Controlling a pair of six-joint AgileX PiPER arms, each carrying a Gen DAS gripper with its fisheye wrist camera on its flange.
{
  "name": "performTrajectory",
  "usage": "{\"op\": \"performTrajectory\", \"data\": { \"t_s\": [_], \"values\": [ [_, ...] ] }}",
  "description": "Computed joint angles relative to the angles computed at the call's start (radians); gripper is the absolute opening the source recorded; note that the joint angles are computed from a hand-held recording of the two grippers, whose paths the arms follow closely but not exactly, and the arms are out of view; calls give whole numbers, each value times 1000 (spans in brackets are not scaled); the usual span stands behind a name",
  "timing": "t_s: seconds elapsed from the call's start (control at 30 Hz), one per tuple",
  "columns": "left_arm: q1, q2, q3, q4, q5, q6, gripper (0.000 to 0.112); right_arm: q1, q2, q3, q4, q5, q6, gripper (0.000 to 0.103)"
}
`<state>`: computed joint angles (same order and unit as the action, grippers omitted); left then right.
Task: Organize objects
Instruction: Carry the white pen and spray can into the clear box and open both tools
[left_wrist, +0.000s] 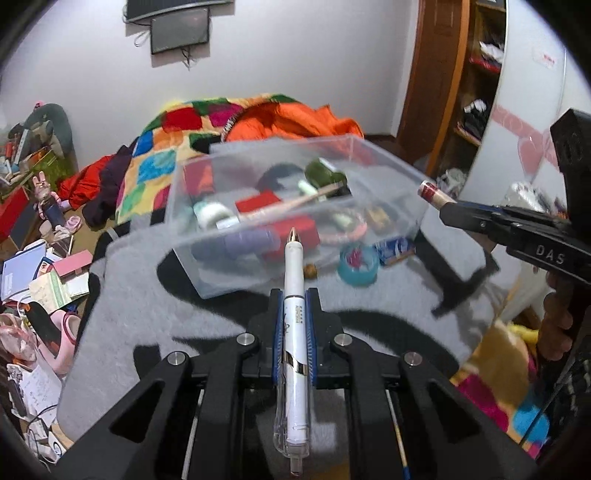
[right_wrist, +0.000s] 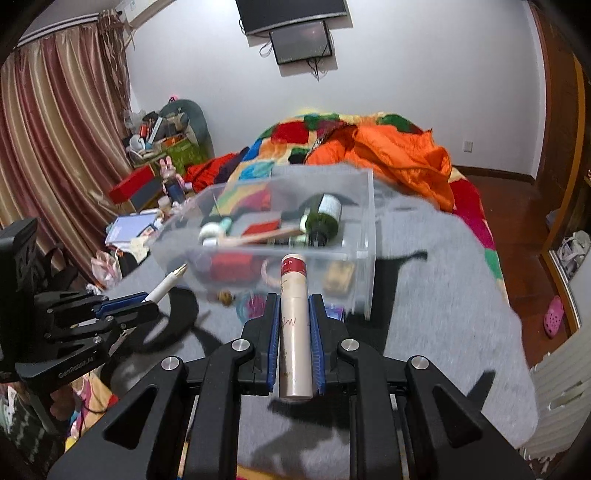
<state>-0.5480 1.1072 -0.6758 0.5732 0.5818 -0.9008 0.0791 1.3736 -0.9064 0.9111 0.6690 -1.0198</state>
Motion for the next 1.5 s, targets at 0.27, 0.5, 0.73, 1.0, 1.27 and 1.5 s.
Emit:
{"op": "performTrajectory", "data": {
  "t_s": [0.27, 0.5, 0.73, 1.0, 1.27, 1.5],
  "values": [
    [79, -10, -60, -15, -32, 23, 10, 14, 72, -139, 32, -8, 30, 14],
    [169, 19, -143, -89, -67, 140, 10, 46, 146, -243, 5, -48, 96, 14],
    [266, 114, -246, -167, -93, 254, 10, 84, 224, -343, -79, -82, 197, 14],
    [330, 287, -344, -220, -113, 308, 10, 141, 327, -425, -206, -104, 322, 14],
    [357, 403, -386, -384, -128, 468, 10, 174, 402, -458, -302, -118, 397, 14],
    [351, 440, -399, -516, -126, 599, 10, 193, 427, -467, -367, -127, 441, 14]
  ]
}}
